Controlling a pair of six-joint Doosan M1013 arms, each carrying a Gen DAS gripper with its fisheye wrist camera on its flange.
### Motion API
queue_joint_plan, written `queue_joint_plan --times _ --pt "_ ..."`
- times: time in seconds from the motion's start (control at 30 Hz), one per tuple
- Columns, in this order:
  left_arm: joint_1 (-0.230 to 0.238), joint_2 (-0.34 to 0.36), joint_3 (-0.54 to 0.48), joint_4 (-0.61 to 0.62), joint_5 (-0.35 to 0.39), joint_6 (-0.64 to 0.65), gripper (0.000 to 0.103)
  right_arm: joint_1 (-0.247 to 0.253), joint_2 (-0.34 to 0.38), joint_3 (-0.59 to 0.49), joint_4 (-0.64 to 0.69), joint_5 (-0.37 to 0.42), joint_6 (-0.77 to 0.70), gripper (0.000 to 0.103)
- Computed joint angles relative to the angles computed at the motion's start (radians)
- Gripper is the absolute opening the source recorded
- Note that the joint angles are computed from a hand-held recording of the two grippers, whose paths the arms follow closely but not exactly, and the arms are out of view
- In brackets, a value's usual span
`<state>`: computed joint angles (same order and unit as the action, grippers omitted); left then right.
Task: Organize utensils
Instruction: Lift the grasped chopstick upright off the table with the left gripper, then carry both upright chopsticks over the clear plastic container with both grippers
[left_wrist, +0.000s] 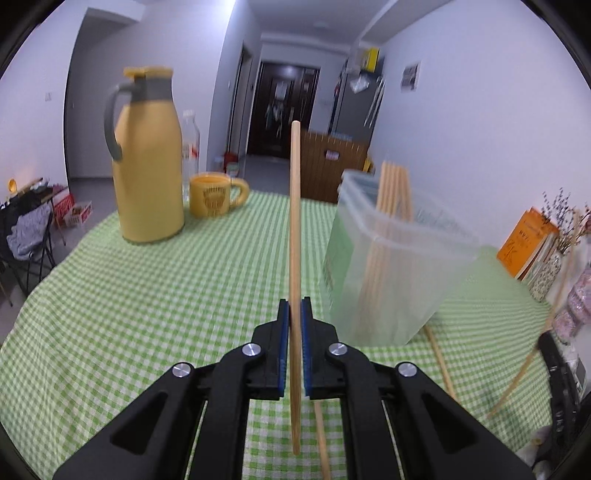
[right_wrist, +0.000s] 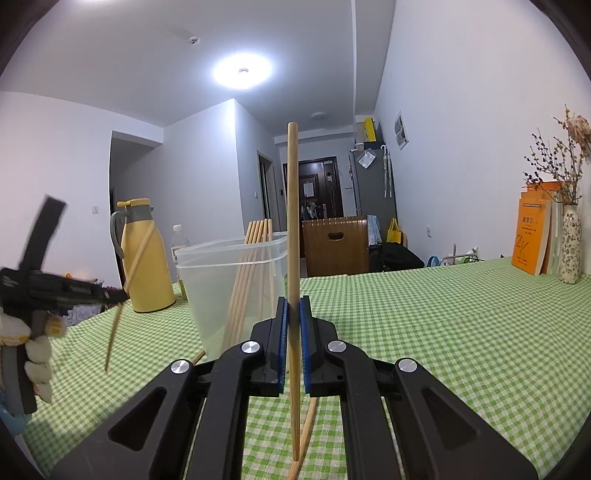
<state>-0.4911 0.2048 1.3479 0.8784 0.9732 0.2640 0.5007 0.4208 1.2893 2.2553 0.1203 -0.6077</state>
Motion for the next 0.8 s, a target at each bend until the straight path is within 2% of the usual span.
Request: queue_joint_plan --times 0.07,0.17,0.27,0.33,0.43,0.7,0.8 --pt "-0.013 -0.005 0.002 0.038 0.001 -0.019 0.004 0.005 0.000 -0.004 -0.014 -0.011 -0.002 0.007" --pt "-0.035 -0.013 0.003 0.096 0.008 -0.043 0.004 0.007 -0.005 -0.005 0.035 -0.013 -0.060 0.007" --pt "-0.047 -0.018 0.003 0.135 0.000 -0.061 0.004 0.007 -0.009 -0.010 -0.002 -0.014 -0.021 0.007" --pt "-0.052 -0.019 -0.001 0.145 -0.007 -0.064 0.004 0.006 -0.010 -0.017 -0.072 -0.013 0.057 0.007" --pt "-0.058 -0.017 -0.012 0.163 -0.008 -0.067 0.004 0.008 -0.010 -0.029 -0.076 -0.009 0.061 0.007" --pt "-0.065 -0.014 -0.041 0.203 -0.021 -0.070 0.004 0.017 0.000 -0.079 0.065 0.013 -0.104 0.007" --pt "-0.065 -0.012 -0.053 0.218 -0.024 -0.071 0.004 0.018 0.008 -0.107 0.026 0.020 -0.068 0.007"
